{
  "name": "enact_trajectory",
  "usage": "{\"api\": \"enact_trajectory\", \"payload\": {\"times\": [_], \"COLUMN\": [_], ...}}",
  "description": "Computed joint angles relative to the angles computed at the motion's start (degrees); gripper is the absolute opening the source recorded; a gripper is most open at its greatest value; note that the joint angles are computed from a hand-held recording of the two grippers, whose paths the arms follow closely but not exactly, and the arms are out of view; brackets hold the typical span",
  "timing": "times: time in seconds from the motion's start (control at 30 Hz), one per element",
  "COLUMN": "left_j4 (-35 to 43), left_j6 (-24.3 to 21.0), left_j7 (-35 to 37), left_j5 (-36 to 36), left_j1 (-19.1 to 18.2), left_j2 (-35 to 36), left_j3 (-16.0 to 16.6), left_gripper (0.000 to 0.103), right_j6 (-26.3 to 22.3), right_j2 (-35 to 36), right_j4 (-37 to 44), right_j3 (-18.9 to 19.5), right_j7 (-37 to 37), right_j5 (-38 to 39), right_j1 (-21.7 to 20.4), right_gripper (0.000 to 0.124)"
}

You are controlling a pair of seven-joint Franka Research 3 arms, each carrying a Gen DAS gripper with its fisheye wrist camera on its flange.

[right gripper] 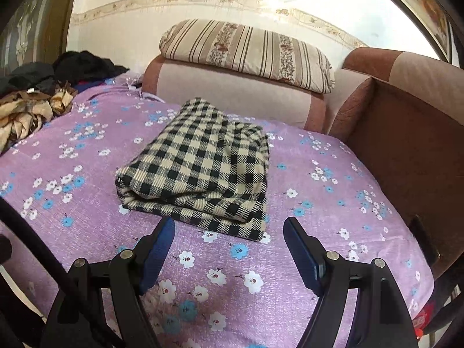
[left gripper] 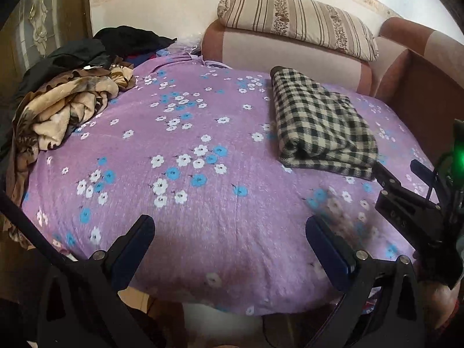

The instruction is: Fold large clothes

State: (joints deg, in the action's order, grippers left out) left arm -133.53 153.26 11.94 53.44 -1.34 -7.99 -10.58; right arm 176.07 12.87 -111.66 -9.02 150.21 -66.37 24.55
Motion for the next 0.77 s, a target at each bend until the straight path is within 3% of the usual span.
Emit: {"api": "enact_trajectory", "payload": {"times": [0.07,0.3,0.43,0.63,0.77], "left_j4": [-0.46,-1.16,-1.62,-0.95,1.23], "left_j6": [-0.36,-3.68,-3.46,0.69,1.72], "left_j7": [-0.04,-3.48,-3.04,-0.82,1.47], "left_j5": [-0.14,2.63,1.70,1.18,1.10], "left_j1": [-0.32,-0.65,-0.91,-0.22,-0.28], "left_j2": [-0.99,-3.71,-4.33,-1.90,1.99], "left_j3": [-0.33,-2.13,-1.89,-1.02,-0.31], "left_gripper": [0.103,0.103,0.103,0.103,0.103], "right_j6": [0.64,0.89,2.34,3.39,2.60], "right_j2": [-0.97,-2.78,-3.71,-4.25,-3.28], "right_j4": [-0.47,-1.42,-2.88,-4.43,-5.19], "right_j3": [-1.16,1.56,3.12,2.87,4.13], "right_j7": [4.00,9.15,6.42,5.19,-2.55], "right_j5": [-3.72,-8.32,-4.45,-2.01,5.63], "right_j1": [0.60,-2.67,-4.37,-4.02,-4.52], "right_gripper": [0.084,0.084,0.084,0.086,0.087]}}
